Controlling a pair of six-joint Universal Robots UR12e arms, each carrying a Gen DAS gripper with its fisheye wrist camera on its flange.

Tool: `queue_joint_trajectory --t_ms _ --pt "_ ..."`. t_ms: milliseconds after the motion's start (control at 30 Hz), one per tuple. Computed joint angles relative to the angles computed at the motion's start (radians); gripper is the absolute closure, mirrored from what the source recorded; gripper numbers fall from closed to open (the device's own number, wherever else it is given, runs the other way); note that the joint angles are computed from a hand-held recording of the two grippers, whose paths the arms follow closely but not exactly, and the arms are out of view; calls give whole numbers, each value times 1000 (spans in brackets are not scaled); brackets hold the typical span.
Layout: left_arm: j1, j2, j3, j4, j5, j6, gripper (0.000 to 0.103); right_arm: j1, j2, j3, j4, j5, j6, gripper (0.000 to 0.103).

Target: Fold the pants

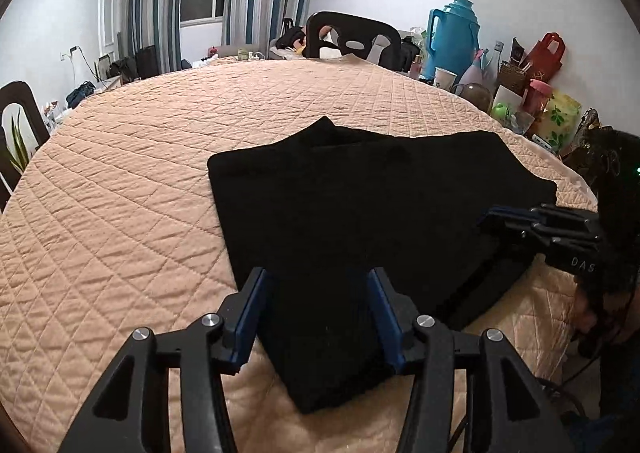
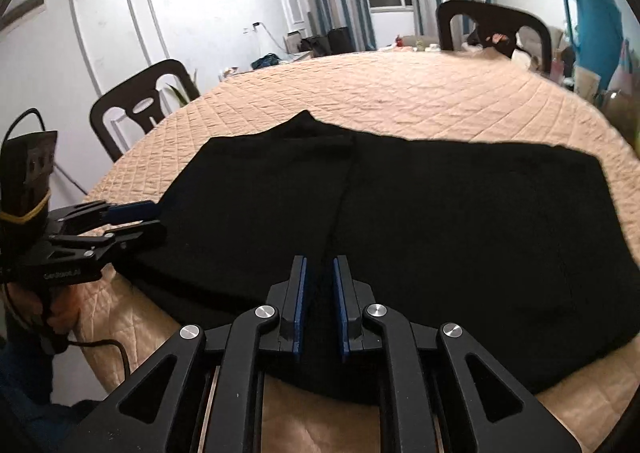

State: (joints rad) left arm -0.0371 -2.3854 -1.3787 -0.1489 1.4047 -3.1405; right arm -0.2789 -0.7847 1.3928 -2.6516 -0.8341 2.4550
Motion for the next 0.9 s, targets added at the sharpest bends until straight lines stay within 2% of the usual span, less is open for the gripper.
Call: queue_joint_trajectory --t_ms 67,167,333,467,600,633,733,767,833,867,900 --pt "0 3 -10 16 2 -2 49 -4 -10 24 -32 17 -25 90" --pt "5 -2 -17 30 -11 5 49 -2 -7 25 -1 17 -69 89" --pt "-5 -9 -7 35 24 18 49 -12 5 4 41 59 -35 85" --pt "-6 -13 10 10 27 5 49 -15 4 10 3 44 -15 82" --pt "-1 -17 23 -7 17 -22 49 -29 13 4 -78 -20 91 82" --pt "-2 -18 24 -6 17 -24 49 -41 18 -2 -95 -28 142 82" --pt "-2 -20 22 4 18 -22 49 -76 26 -13 -109 14 230 82" --pt "-2 -21 21 8 17 -23 49 -85 25 -12 -123 8 262 80" --pt "1 -21 19 17 7 -29 49 -94 24 0 -204 -76 336 72" --pt "2 -21 15 24 2 -32 49 -99 25 3 -224 -96 360 71" --pt "3 -21 12 30 -1 -34 49 -111 26 4 -228 -73 386 71"
